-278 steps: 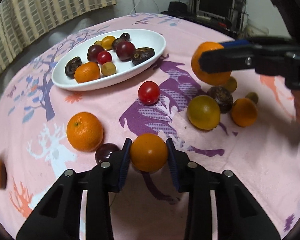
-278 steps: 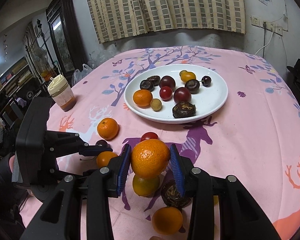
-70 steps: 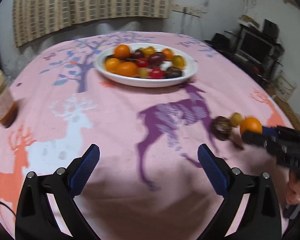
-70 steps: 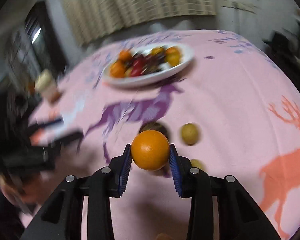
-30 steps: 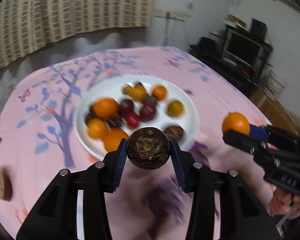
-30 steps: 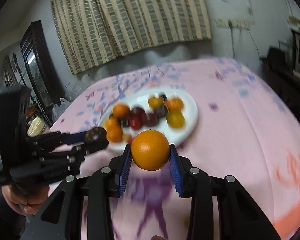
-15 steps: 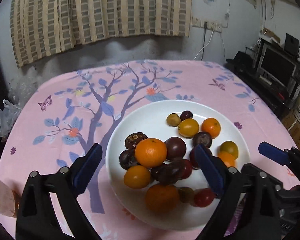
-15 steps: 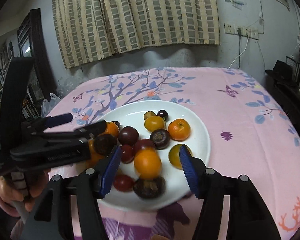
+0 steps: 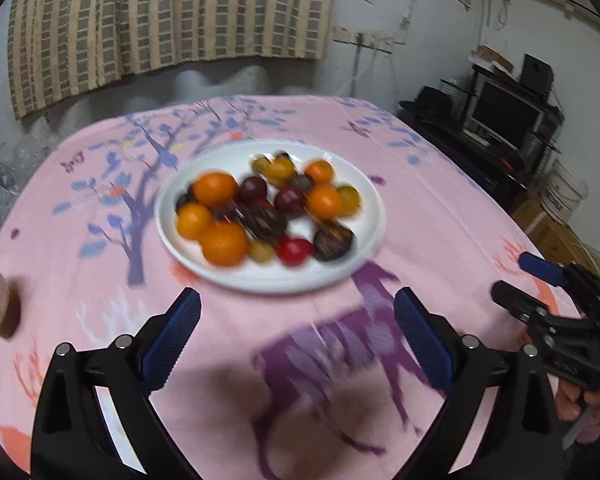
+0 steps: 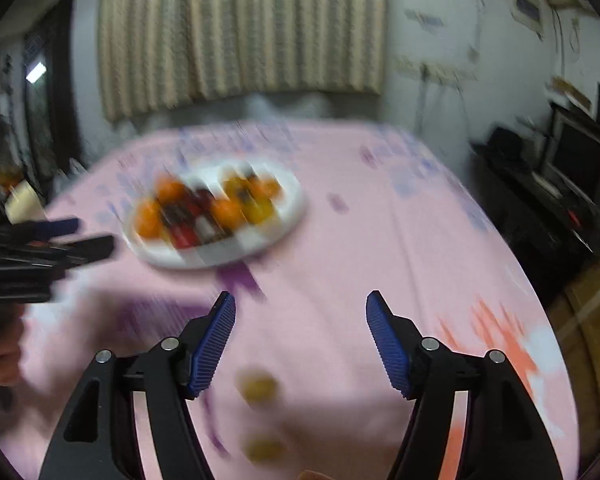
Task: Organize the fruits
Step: 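Grasp a small yellow fruit with each tool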
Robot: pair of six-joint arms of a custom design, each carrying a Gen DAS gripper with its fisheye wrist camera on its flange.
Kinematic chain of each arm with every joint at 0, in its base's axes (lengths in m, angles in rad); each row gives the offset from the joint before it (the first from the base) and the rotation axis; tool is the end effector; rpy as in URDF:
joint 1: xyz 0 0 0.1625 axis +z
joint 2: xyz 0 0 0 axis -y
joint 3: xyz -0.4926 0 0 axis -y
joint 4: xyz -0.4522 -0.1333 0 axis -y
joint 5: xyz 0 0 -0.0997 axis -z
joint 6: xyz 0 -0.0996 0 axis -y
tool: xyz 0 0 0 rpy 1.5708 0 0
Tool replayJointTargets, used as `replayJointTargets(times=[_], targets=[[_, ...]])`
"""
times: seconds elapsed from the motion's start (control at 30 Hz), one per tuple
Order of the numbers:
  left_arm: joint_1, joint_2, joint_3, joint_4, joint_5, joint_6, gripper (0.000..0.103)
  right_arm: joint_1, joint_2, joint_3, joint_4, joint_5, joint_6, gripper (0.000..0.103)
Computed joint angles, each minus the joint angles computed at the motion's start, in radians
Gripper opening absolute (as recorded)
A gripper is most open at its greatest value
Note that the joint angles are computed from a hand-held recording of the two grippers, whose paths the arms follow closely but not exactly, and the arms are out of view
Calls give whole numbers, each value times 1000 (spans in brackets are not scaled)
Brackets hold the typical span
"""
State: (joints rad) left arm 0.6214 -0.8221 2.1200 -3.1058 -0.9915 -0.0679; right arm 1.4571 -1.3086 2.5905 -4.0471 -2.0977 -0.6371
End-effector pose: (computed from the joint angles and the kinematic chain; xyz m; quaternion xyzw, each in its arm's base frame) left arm -0.3571 -0.4867 0.0303 0.3754 0.8751 -0.2371 0.1925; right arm 0.0403 -0.3803 0.2659 0.0651 -0.8091 0.4262 0.3994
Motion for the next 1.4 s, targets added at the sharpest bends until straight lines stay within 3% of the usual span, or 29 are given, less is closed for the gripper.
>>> replayJointTargets(times=[0.1, 0.3, 0.47, 0.5, 0.57, 0.63, 0.7, 0.73, 0.8, 0.93, 1.1, 1.4], targets=[[-27, 9, 52, -5, -16, -9, 96, -74, -84, 82, 113, 69, 4, 69], [-51, 33, 85, 16, 4, -13, 96, -68, -46, 128, 139, 60, -62, 64], [-52, 23, 99, 18, 6, -25, 96, -64, -33, 119, 204, 51, -40, 24], [-51, 22, 98, 17, 3, -23, 96, -65, -39, 121, 212, 56, -38, 23], [-51, 24, 94, 13, -8, -21, 96, -79, -63, 125, 239, 86, -32, 23], [-50, 29, 79, 30, -38, -15, 96, -129, -130, 139, 281, 201, -13, 23], [-54, 49, 55, 45, -71, 7, 96, -163, -156, 146, 256, 261, 11, 23], [-59, 63, 44, 43, -81, 24, 95, -169, -153, 146, 220, 253, 26, 23], [-71, 99, 17, 48, -105, 59, 82, -174, -144, 144, 180, 224, 43, 23], [-81, 156, -32, 86, -133, 88, 56, -201, -178, 147, 196, 240, 70, 24], [-78, 187, -59, 106, -192, 76, 47, -213, -196, 150, 193, 245, 76, 24], [-91, 227, -81, 96, -179, 94, 43, -226, -223, 163, 206, 283, 70, 24]])
